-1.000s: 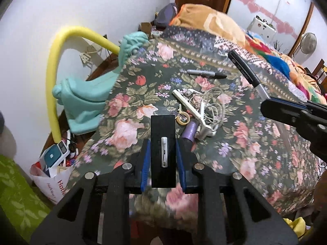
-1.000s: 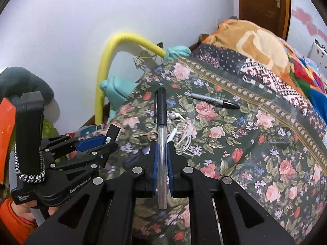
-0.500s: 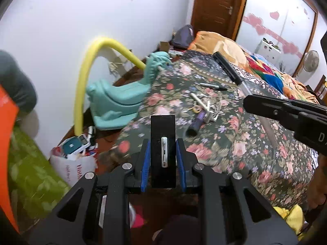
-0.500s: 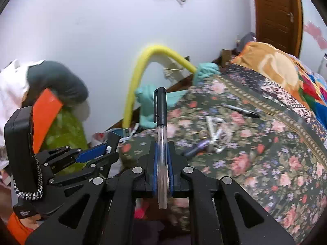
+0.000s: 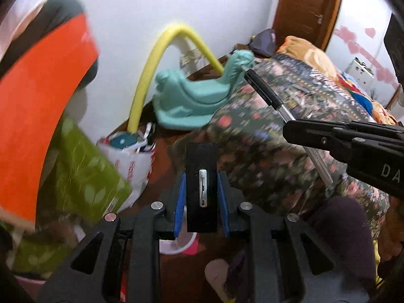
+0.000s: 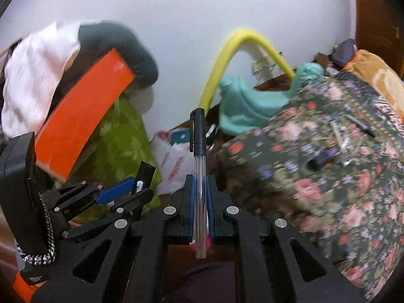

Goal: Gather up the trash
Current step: 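Carry both items over the white bin and open both grippers to drop them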

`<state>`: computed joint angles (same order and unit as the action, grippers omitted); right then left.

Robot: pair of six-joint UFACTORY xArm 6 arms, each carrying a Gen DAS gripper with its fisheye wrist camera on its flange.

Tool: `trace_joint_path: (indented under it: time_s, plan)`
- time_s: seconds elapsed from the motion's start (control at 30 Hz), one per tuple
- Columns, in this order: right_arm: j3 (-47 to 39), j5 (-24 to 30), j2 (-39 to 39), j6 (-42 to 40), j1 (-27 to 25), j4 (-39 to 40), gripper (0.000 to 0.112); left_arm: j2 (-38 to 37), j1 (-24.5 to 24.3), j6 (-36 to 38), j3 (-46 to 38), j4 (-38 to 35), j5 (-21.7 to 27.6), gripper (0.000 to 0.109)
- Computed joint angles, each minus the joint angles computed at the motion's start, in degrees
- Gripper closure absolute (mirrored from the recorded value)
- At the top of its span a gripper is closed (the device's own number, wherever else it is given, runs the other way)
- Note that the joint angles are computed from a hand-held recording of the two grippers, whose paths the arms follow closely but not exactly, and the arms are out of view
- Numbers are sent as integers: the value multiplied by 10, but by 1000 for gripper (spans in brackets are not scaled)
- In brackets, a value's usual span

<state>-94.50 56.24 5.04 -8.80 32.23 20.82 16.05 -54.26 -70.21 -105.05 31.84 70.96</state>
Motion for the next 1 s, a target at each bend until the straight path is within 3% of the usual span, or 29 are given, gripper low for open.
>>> trace_joint_path:
  time_s: [0.27,0.37,0.63,1.0]
  plan:
    - [12,18,33,9,52,-10,104,-111,12,-73,212,-50,-63,85]
    - [1,40,57,13,62,-6,104,-118,16,-92,242,-65,-63,85]
    - [-72,117,153,34,81,-3,104,-142,52,-108,359,-144,-163,85]
    - [-228,198,281,55,89,-1,103,-146,102,-92,427,-196,-252,85]
